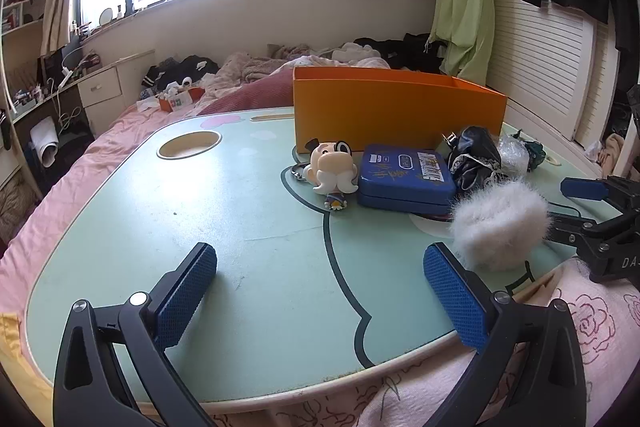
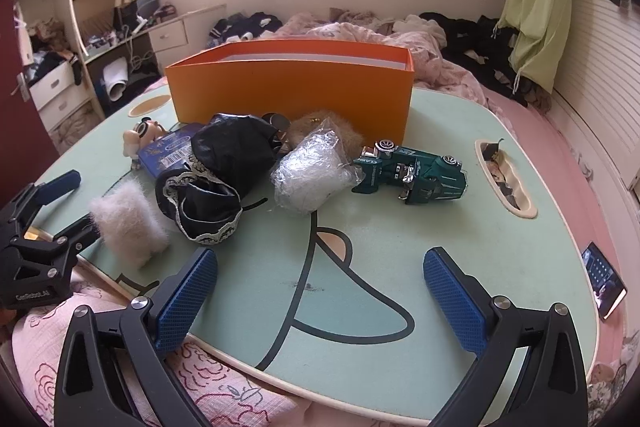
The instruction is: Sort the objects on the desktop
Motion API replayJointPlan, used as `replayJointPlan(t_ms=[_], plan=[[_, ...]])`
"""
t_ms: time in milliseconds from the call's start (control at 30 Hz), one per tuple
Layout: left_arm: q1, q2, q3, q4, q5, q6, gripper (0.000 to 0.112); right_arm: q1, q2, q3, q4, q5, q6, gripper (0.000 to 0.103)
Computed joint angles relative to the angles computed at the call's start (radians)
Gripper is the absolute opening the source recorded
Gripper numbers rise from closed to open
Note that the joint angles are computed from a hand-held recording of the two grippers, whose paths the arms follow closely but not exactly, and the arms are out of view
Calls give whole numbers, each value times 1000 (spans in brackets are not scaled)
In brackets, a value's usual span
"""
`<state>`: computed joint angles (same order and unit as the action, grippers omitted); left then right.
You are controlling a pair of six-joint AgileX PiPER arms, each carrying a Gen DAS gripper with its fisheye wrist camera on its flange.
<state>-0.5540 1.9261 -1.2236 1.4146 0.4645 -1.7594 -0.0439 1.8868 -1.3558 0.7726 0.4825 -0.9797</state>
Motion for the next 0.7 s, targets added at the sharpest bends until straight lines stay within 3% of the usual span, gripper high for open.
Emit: replayJointPlan(t_ms=[67,100,133,200,267,467,633,700], plan=[[-2,0,1,5,2,-6,103,-18,-4,11,79,10,-76,82],[-1,0,2,5,0,-7,103,-42,-4,8,147,50,-131,65],[-1,-2,5,9,-2,-11,103,-66,0,0,194,87,-159,60],[-2,-2,7,17,-2,-19,103,-125,2,-13,305,132,-200,60],[-3,-3,9,26,-2,-27,103,-156,10,-50,312,148,-151,60],[-7,-1,6,27,1,-30,103,-145,144,-370,-25,215,261,60],[-8,-3,9,35,-1,-38,103,-129,290,-645,-144,417,365,60],[-6,-5,12,40,-4,-41,103,-120,324,-704,-178,461,359,60]])
